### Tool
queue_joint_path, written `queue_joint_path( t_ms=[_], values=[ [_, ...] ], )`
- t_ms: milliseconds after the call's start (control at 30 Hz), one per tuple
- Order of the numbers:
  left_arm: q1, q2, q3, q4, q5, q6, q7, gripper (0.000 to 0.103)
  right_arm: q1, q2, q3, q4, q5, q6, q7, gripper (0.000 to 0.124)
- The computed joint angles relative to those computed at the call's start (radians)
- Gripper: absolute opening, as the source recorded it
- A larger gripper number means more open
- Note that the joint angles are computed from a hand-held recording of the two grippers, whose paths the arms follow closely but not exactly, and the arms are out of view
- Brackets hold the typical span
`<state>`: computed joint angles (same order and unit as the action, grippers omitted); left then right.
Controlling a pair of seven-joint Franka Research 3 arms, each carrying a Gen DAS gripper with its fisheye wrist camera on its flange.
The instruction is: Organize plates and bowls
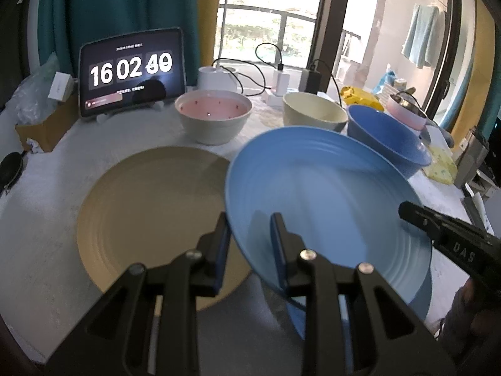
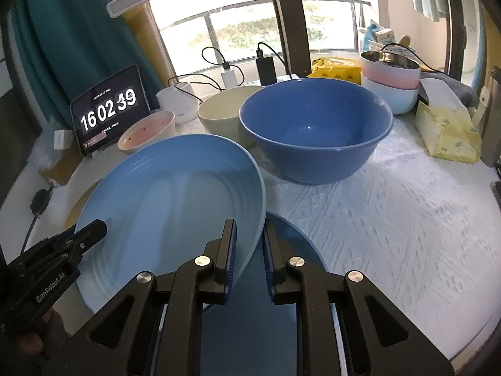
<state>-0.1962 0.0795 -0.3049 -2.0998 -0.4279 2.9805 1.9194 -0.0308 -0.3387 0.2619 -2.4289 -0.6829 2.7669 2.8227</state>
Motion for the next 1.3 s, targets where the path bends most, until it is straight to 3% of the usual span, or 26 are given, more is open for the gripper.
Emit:
queue_joint_path(
  t_ms=[533, 1300],
  values=[
    [-0.067, -0.076, 0.039, -0.094, -0.069, -0.003, 0.071, 0.027, -0.027, -0.119, 0.051, -0.110, 0.057, 0.000, 0.016, 0.018],
    [-0.114, -0.101, 0.064, -0.145, 0.093, -0.041, -0.046, 0.028, -0.096, -0.220, 0.121, -0.223, 0.187, 0.045, -0.023, 0.018]
  ],
)
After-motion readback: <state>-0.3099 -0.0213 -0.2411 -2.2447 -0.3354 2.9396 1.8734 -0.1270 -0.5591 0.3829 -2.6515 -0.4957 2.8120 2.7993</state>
